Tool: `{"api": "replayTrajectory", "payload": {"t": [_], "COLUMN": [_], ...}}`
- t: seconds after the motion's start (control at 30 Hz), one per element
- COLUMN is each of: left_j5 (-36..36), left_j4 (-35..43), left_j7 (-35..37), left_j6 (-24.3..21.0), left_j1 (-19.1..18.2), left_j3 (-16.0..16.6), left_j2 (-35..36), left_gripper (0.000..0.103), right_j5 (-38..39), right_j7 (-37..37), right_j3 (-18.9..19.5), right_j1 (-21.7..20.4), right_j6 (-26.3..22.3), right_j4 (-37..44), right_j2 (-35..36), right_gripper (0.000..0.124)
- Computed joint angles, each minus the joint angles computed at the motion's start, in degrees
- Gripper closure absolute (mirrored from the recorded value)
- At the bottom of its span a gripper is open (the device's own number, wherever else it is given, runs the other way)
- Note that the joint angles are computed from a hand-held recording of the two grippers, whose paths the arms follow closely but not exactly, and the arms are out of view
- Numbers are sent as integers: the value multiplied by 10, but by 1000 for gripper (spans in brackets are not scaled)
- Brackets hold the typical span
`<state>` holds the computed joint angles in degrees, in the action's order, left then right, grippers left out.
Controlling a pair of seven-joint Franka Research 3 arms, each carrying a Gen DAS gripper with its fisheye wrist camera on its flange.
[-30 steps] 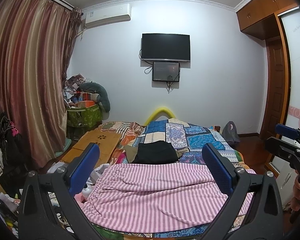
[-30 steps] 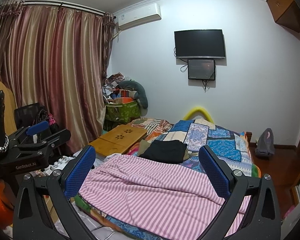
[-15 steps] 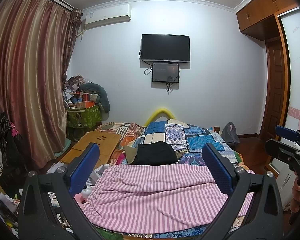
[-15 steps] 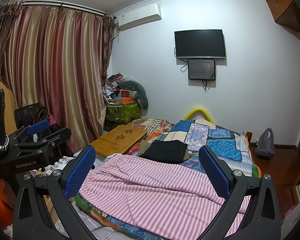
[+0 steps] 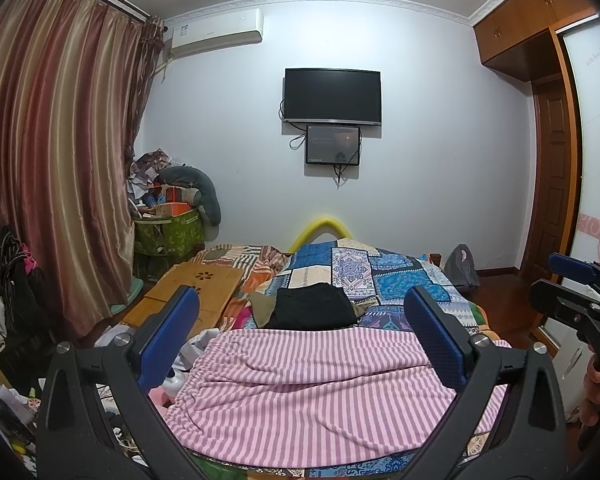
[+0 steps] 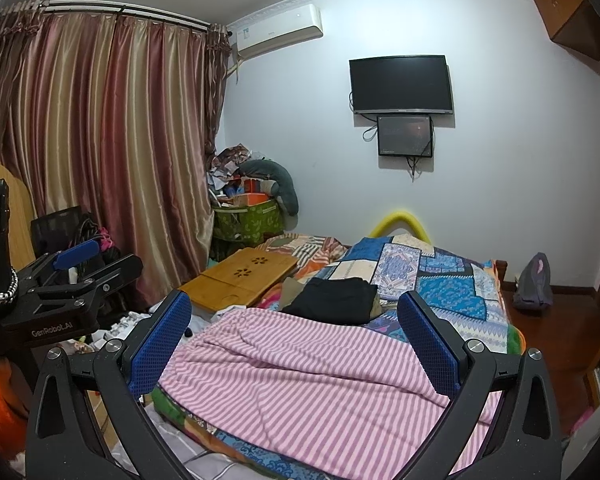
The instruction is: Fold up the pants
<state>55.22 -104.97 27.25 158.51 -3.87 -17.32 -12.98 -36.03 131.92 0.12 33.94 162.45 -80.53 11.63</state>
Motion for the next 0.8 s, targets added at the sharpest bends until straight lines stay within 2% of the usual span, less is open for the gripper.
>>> {"api": "replayTrajectory", "payload": {"t": [0.5, 0.63, 0.8], "left_j5": [-6, -6, -57], "left_j4": [15, 35, 96], "left_j7": [10, 21, 89], "left_j6": [-6, -12, -26], "left_j1": [-6, -9, -23], "left_j3": [10, 18, 42], "left_j2": [27, 48, 113], "left_gripper": [0, 0, 0], "right_j5": [43, 35, 58], "right_j7": [-23, -7, -12], "right_j3": [0, -15, -21], "right_j1": [-8, -7, -26], "right_j6": [-10, -29, -52], "right_j4": [6, 11, 21], "right_j2": [14, 21, 35], "right_gripper": [21, 21, 21]}}
